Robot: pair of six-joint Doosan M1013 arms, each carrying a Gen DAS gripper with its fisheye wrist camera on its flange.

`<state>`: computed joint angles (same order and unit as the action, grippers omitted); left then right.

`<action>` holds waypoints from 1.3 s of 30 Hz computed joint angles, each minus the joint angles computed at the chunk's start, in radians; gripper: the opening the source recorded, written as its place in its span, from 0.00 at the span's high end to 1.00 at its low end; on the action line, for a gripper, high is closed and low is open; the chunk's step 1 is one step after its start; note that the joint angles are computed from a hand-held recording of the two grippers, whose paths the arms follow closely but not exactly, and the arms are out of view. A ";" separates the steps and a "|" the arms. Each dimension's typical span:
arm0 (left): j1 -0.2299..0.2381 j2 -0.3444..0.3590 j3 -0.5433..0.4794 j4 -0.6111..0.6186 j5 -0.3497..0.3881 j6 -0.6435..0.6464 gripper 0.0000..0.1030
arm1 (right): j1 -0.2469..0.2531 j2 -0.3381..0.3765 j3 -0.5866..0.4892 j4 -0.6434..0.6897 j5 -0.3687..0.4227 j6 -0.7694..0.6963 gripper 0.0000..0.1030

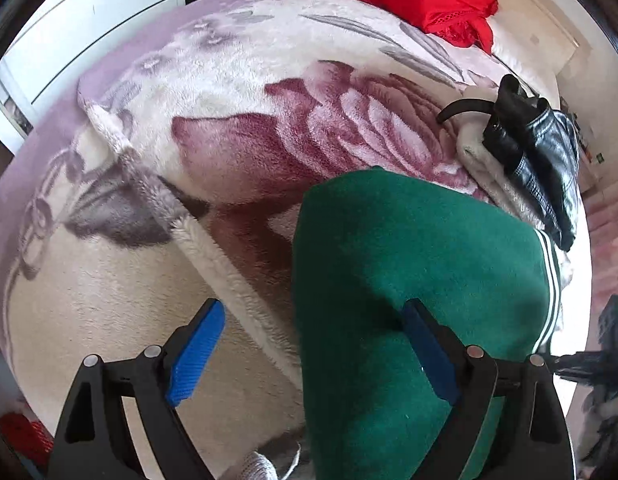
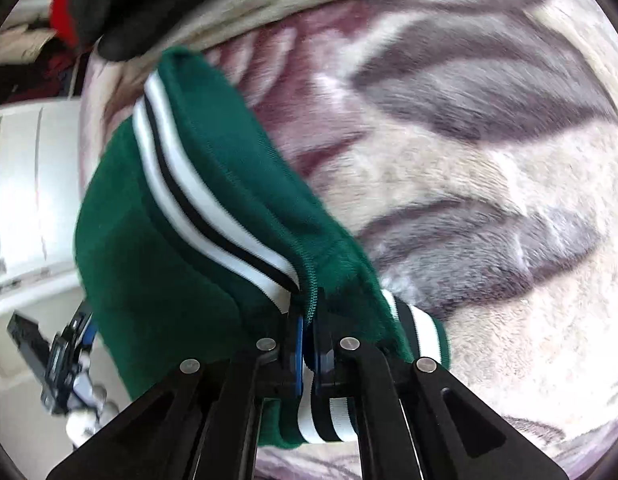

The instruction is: Fold large clothes

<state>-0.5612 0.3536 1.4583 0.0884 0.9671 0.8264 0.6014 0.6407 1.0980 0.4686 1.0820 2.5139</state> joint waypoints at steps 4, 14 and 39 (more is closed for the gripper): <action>0.000 -0.031 0.046 -0.042 -0.025 -0.019 0.11 | -0.001 -0.022 0.012 0.041 0.021 -0.004 0.55; -0.036 -0.068 0.117 -0.080 -0.014 -0.070 0.11 | 0.047 -0.170 0.377 0.376 -0.475 0.123 0.72; -0.024 -0.108 0.181 -0.122 -0.134 -0.072 0.06 | 0.021 -0.193 0.325 -0.003 -0.319 -0.010 0.05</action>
